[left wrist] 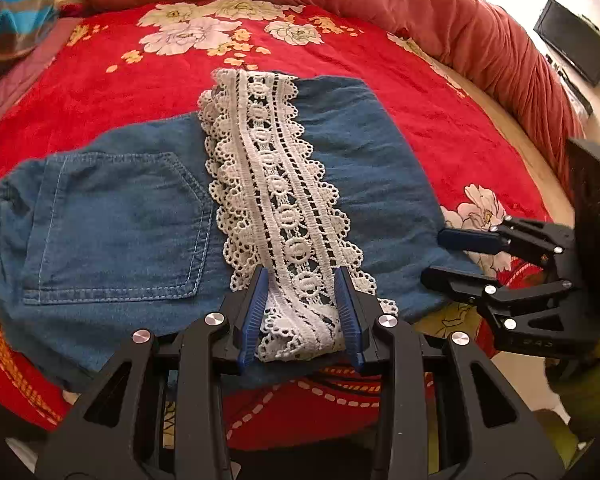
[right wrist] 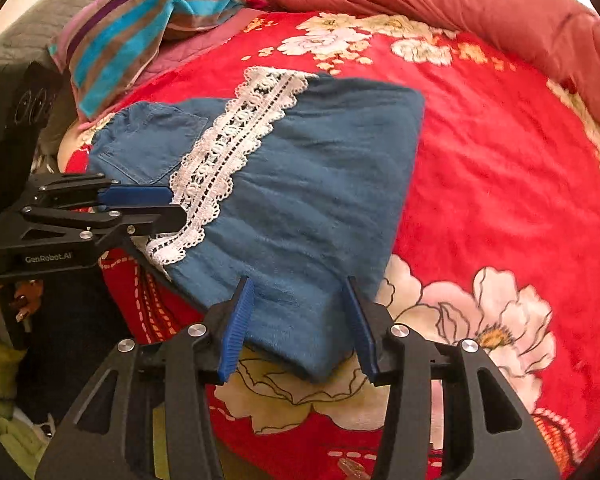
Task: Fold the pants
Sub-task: 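Lay the lace-trimmed leg flat and open both tools, withdrawing them, then move both open tools to the elastic waistband of the denim pants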
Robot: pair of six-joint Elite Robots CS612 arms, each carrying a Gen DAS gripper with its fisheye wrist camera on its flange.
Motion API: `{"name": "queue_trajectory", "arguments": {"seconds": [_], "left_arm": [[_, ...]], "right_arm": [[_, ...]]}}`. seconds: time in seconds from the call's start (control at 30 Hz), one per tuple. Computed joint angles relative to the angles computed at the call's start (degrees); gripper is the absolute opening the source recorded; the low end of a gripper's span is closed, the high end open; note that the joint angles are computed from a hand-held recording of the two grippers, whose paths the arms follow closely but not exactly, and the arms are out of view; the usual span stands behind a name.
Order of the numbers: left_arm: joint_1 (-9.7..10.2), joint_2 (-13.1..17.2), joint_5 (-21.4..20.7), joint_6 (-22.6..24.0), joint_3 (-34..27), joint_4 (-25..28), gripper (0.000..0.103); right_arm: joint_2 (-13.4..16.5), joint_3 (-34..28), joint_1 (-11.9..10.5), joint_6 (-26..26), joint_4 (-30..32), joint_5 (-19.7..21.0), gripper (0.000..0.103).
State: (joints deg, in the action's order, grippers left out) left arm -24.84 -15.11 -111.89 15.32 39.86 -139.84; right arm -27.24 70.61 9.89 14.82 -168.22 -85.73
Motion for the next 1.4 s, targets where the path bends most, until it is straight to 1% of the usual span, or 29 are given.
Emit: {"name": "queue_trajectory", "arguments": {"seconds": [0.1, 0.2, 0.23, 0.27, 0.3, 0.37, 0.4, 0.43, 0.5, 0.57, 0.6, 0.63, 0.67, 0.7, 0.73, 0.9, 0.97, 1.17, 1.4], "left_arm": [[0.17, -0.07, 0.35, -1.05, 0.04, 0.08, 0.027], [0.27, -0.48, 0.29, -1.91, 0.80, -0.69, 0.027], [0.32, -0.60, 0.27, -2.12, 1.01, -0.88, 0.030], [0.30, -0.67, 0.46, -2.40, 1.11, -1.08, 0.037], [0.24, -0.70, 0.70, -2.66, 1.10, -1.20, 0.039], [0.26, -0.92, 0.98, -3.04, 1.44, -1.61, 0.040], [0.29, -0.98, 1.03, -3.27, 1.52, -1.79, 0.040], [0.33, -1.07, 1.03, -3.54, 1.62, -2.00, 0.043], [0.38, -1.24, 1.21, -3.78, 1.87, -2.64, 0.049], [0.45, -1.54, 1.60, -4.32, 2.41, -3.87, 0.059], [0.49, -1.63, 1.58, -4.56, 2.56, -4.26, 0.062], [0.59, -1.78, 1.51, -5.06, 2.84, -4.98, 0.068], [0.68, -1.85, 1.42, -5.44, 2.98, -5.58, 0.075], [0.80, -1.99, 1.23, -5.73, 3.25, -6.36, 0.078], [0.87, -2.11, 1.28, -5.82, 3.43, -6.83, 0.080], [1.09, -2.42, 1.93, -6.37, 3.81, -8.56, 0.086], [1.24, -2.55, 2.23, -6.72, 4.01, -9.25, 0.089], [1.77, -2.69, 2.66, -7.68, 4.38, -11.15, 0.092], [2.50, -2.48, 2.76, -9.44, 4.01, -11.91, 0.093]], "right_arm": [[-0.06, 0.22, -0.05, 0.19, -0.31, 0.16, 0.045], [-0.16, 0.80, -0.37, 0.97, -1.82, 1.61, 0.050], [-0.29, 1.13, -0.49, 1.51, -2.57, 2.18, 0.051], [-0.39, 1.39, -0.58, 2.02, -3.22, 2.55, 0.052], [-0.49, 1.69, -0.68, 2.49, -3.99, 2.80, 0.055], [-0.77, 2.21, -0.71, 2.78, -4.87, 2.44, 0.060], [-0.94, 2.38, -0.67, 2.76, -5.16, 2.02, 0.064], [-1.15, 2.51, -0.62, 2.80, -5.26, 1.64, 0.066], [-1.43, 2.63, -0.57, 3.07, -5.42, 0.85, 0.066], [-1.54, 2.39, -0.41, 3.38, -5.14, 0.03, 0.068], [-1.62, 2.39, -0.40, 3.53, -5.14, -0.27, 0.069], [-1.68, 2.34, -0.41, 3.70, -5.11, -0.52, 0.079], [-1.73, 2.32, -0.38, 3.89, -5.09, -0.92, 0.085], [-1.81, 2.33, -0.31, 4.19, -5.20, -1.92, 0.089], [-1.82, 2.28, -0.22, 4.43, -5.44, -2.60, 0.089], [-1.84, 1.54, -0.06, 4.72, -5.38, -4.02, 0.090], [-1.79, 1.14, 0.03, 4.61, -5.09, -4.44, 0.091], [-1.17, -0.91, 0.35, 3.63, -4.43, -4.73, 0.091], [-0.09, -4.03, 0.91, 1.70, -2.68, -4.49, 0.091]]}}
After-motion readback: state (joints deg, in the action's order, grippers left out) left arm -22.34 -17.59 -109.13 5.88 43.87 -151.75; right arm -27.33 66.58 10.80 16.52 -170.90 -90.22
